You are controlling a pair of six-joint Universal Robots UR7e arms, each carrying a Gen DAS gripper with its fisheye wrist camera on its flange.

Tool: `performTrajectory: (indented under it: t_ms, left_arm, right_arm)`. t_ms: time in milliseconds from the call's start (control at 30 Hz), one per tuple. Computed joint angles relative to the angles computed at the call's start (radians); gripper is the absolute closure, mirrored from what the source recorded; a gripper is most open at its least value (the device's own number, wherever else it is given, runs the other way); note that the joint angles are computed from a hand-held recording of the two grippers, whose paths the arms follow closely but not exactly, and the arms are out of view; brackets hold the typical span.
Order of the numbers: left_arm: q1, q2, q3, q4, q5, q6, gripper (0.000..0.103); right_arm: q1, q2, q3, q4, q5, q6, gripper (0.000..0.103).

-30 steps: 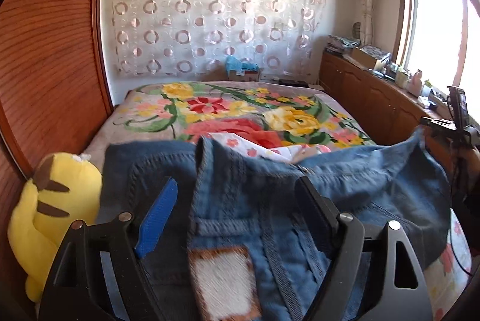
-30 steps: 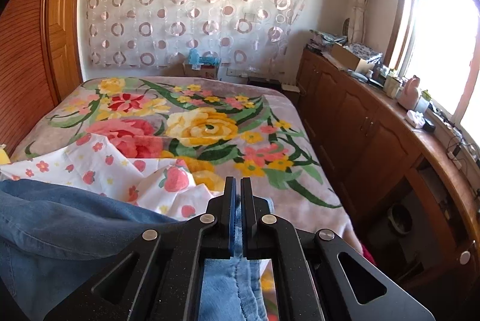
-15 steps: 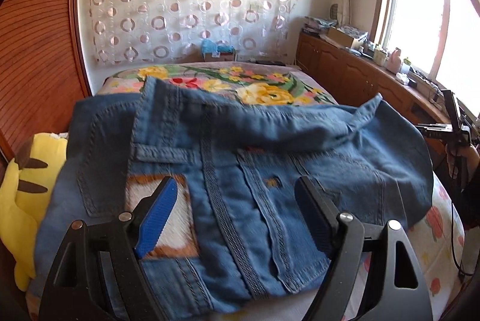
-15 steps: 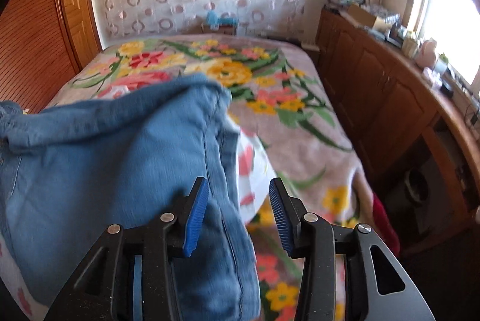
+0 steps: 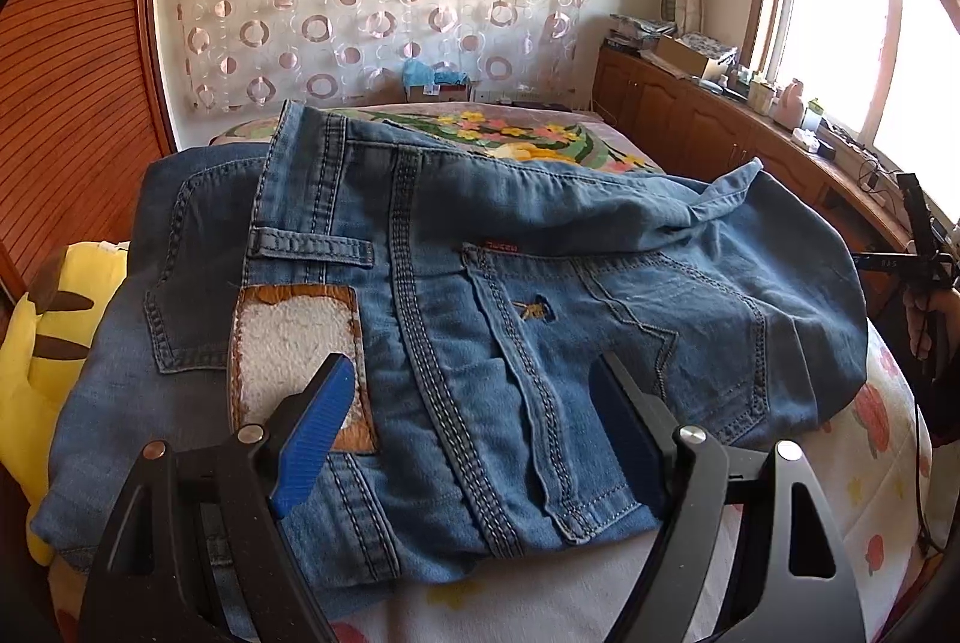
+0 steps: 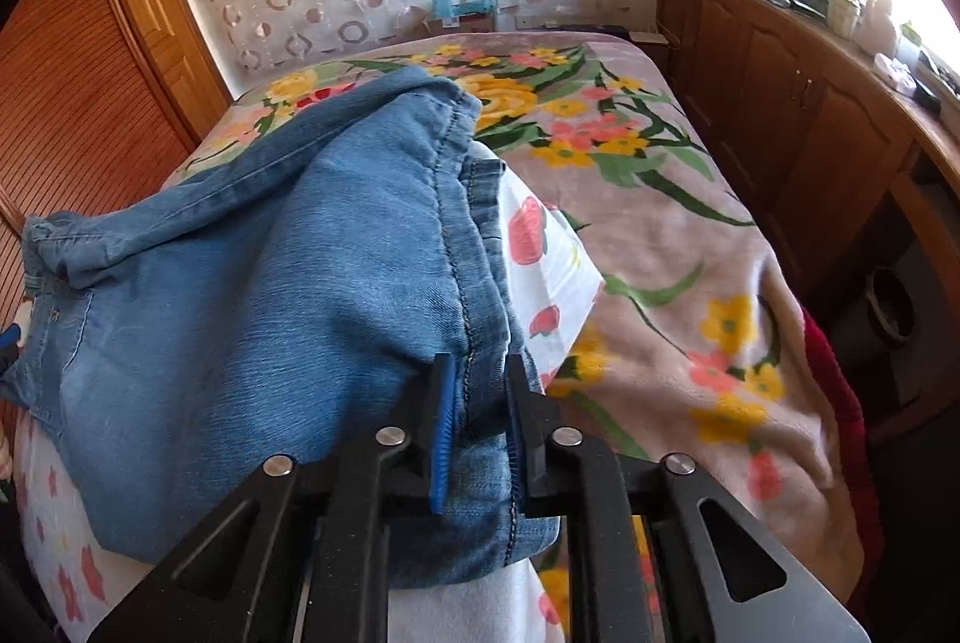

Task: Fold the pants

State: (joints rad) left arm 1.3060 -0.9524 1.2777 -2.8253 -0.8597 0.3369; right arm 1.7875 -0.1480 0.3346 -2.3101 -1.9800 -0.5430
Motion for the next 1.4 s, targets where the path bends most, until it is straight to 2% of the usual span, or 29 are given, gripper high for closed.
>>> performTrajectory:
  t_ms: [133, 200, 267, 333, 467, 567, 667, 733, 800, 967, 1267, 1333, 1400]
  left_arm:
    - [-0.004, -0.011, 0.023, -0.024, 0.011, 0.006, 0.022]
    - [-0.005, -0.016, 0.029, -0.033, 0.014, 0.008, 0.022]
    - [-0.007, -0.023, 0.037, -0.041, 0.017, 0.010, 0.022]
    - [-0.006, -0.027, 0.044, -0.053, 0.020, 0.013, 0.022]
    - [-0.005, -0.029, 0.045, -0.053, 0.025, 0.002, 0.022]
    - [-0.007, -0.034, 0.054, -0.053, 0.030, -0.002, 0.022]
    - [-0.010, -0.041, 0.070, -0.062, 0.042, 0.003, 0.022]
    - [-0.010, -0.050, 0.083, -0.069, 0.048, 0.001, 0.022]
    - [-0.009, -0.056, 0.094, -0.074, 0.051, -0.005, 0.022]
    - [-0.008, -0.064, 0.107, -0.080, 0.060, -0.018, 0.022]
    - [-0.008, -0.067, 0.118, -0.082, 0.072, -0.024, 0.022]
    - [-0.008, -0.070, 0.122, -0.081, 0.076, -0.030, 0.022]
    - [-0.009, -0.076, 0.129, -0.085, 0.080, -0.032, 0.022]
  right_arm:
    - [-0.004, -0.093, 0.196, -0.203, 0.029, -0.054, 0.095]
    - [-0.006, -0.154, 0.296, -0.290, 0.049, -0.045, 0.095]
    - [-0.014, -0.199, 0.353, -0.302, 0.064, -0.017, 0.095]
    - [-0.021, -0.219, 0.394, -0.314, 0.045, -0.013, 0.095]
    - [-0.028, -0.224, 0.436, -0.326, 0.014, -0.009, 0.095]
    - [-0.039, -0.215, 0.448, -0.347, 0.026, 0.011, 0.095]
    - [-0.038, -0.172, 0.379, -0.314, 0.012, 0.034, 0.079]
    - [-0.036, -0.153, 0.342, -0.280, -0.007, 0.066, 0.059]
    - [-0.037, -0.136, 0.305, -0.241, -0.021, 0.106, 0.055]
    - [-0.049, -0.124, 0.243, -0.121, 0.034, 0.206, 0.046]
    - [-0.072, -0.133, 0.218, -0.011, 0.137, 0.272, 0.048]
    - [-0.073, -0.147, 0.237, -0.011, 0.153, 0.269, 0.071]
    - [-0.067, -0.162, 0.267, -0.049, 0.145, 0.246, 0.083]
